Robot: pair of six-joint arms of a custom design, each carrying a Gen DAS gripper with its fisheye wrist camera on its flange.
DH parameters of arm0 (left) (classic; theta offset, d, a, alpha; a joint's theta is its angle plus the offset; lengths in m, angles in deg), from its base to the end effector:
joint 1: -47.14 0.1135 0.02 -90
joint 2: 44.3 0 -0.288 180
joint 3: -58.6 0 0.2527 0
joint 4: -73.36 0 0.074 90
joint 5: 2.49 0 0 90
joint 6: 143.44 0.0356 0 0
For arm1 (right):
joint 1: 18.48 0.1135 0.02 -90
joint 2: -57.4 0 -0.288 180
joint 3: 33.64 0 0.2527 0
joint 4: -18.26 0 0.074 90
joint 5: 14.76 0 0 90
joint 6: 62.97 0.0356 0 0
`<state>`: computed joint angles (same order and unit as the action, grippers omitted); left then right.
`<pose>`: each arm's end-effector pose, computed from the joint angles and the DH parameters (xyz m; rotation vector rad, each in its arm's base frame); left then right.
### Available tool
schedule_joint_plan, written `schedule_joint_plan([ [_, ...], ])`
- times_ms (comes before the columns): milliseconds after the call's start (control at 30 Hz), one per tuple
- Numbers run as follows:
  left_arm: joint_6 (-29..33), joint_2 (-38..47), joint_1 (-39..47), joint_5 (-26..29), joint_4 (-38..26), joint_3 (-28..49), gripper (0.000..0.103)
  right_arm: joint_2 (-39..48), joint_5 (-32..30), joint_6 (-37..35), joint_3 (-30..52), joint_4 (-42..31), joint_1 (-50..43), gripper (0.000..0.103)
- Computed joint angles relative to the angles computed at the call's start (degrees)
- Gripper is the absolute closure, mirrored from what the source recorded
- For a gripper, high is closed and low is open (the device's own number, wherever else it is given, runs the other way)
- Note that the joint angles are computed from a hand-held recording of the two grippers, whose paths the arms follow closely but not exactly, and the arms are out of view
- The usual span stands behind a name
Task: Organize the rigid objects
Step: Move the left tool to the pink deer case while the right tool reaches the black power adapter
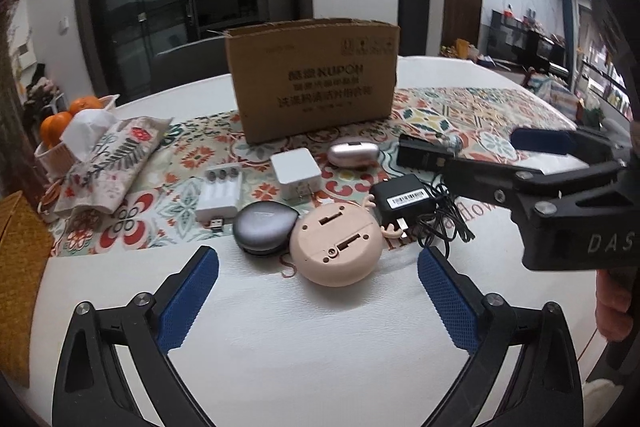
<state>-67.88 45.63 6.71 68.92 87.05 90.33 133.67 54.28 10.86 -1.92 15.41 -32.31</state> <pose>0.1822 -0.1403 0.1112 0.3626 2.2713 -0.1099 0.2014 -0.0365 0.1371 -0.2156 2.3258 0.1812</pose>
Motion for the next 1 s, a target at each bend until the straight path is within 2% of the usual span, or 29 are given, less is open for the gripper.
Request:
schedule_joint_plan([
  [133,3.50,3.00,0.87,2.04,1.52,1.02,0.005,3.78,0.30,-1.17,2.22,-0.34,0.80,0.009],
  [300,8.92,5.67,3.24,5.37,2.69,2.31,0.016,8.25,2.13,-2.42,4.41,-0.74,2.81,0.014],
  [467,16.55,7.36,5.73,9.38,2.60,4.05,0.016,11.95,3.62,-2.15,6.26,-0.99,4.92,0.016],
  [667,29.13,9.32,8.40,15.91,-0.93,8.48,0.017,15.67,4.98,-1.62,8.93,-2.16,7.08,0.021],
  [800,35.93,12.00,10.21,19.48,-3.68,12.37,0.020,18.59,5.55,-0.91,11.14,-3.00,7.80,0.026],
  [900,38.76,13.85,11.82,23.54,-7.14,15.51,0.022,20.69,6.46,0.34,12.81,-3.89,8.19,0.029],
  [1000,41.40,15.49,12.38,24.94,-9.26,17.43,0.024,21.80,6.53,1.45,13.95,-4.96,8.49,0.032],
])
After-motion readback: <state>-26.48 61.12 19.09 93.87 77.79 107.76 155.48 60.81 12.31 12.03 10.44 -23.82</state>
